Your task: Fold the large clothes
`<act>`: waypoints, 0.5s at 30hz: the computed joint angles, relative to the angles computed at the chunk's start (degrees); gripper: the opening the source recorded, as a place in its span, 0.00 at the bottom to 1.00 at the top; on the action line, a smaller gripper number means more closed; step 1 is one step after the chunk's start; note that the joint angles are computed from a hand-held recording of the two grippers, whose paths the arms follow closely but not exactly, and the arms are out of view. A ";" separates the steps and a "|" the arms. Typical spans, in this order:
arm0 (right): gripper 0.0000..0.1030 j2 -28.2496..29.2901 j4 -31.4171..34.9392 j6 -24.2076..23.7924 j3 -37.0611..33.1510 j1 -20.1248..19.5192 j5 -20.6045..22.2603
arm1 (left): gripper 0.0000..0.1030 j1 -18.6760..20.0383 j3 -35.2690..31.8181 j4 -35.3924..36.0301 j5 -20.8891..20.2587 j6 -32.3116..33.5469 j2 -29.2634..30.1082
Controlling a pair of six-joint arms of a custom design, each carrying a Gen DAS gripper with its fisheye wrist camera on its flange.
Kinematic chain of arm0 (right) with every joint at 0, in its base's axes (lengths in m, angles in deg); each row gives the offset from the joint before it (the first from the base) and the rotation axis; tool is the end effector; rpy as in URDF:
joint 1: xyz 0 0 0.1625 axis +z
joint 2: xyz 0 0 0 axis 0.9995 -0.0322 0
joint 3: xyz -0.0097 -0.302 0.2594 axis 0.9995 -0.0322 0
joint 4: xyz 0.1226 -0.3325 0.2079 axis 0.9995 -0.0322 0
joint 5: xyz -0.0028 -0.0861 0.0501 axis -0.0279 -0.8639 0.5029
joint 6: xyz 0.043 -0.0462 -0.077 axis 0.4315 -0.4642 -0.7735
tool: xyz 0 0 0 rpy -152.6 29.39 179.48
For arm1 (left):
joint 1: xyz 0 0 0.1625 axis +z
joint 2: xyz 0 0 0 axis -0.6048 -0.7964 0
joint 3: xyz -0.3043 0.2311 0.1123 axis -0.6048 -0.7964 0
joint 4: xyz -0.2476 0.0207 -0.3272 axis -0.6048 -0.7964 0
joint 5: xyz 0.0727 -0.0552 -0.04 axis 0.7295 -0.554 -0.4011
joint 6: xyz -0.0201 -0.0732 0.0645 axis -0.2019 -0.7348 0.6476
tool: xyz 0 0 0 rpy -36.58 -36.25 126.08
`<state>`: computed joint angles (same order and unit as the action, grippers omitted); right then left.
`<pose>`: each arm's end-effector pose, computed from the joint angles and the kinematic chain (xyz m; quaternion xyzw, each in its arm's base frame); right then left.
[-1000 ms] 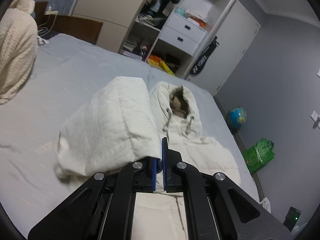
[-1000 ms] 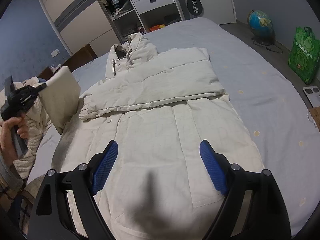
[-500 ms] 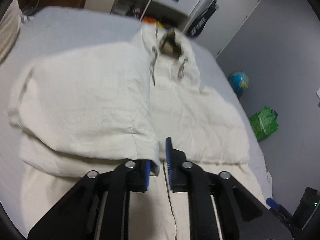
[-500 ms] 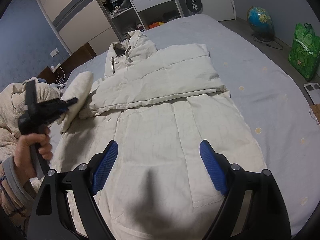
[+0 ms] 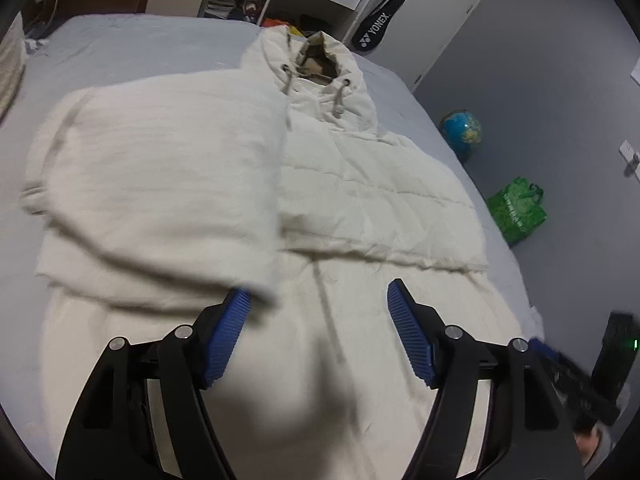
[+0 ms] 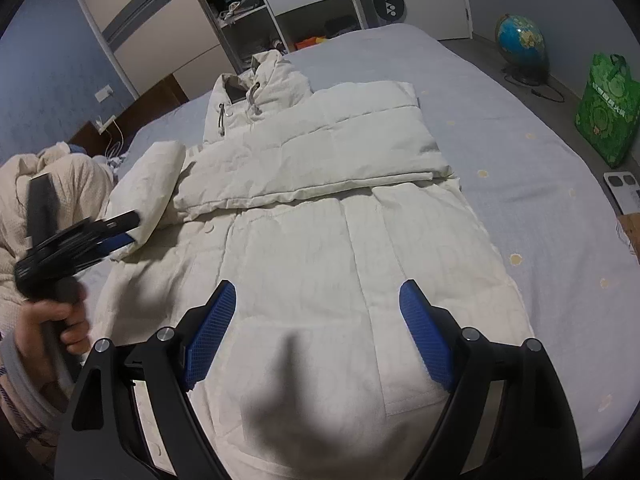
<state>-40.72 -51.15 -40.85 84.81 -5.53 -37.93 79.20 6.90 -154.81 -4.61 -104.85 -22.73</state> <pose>0.0383 -0.5885 0.4597 0.1342 -0.9339 0.2747 0.1855 -0.3994 -0.6256 0.1073 0.0711 0.9295 -0.3129 0.1820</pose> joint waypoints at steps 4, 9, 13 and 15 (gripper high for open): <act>0.78 0.26 -0.97 -1.40 0.48 0.78 -1.97 | 0.74 -0.76 6.18 -3.94 -0.26 -0.27 -5.04; 0.78 0.90 -1.71 -4.66 1.24 2.46 -5.29 | 0.74 -1.88 10.59 -4.11 5.22 -3.70 -9.44; 0.78 1.80 -1.46 -6.78 1.26 3.71 -7.81 | 0.74 -2.81 13.68 -2.29 8.78 -8.00 -12.93; 0.78 2.58 -0.16 -7.41 0.66 4.56 -8.23 | 0.75 -3.62 16.05 -1.60 10.64 -11.18 -15.17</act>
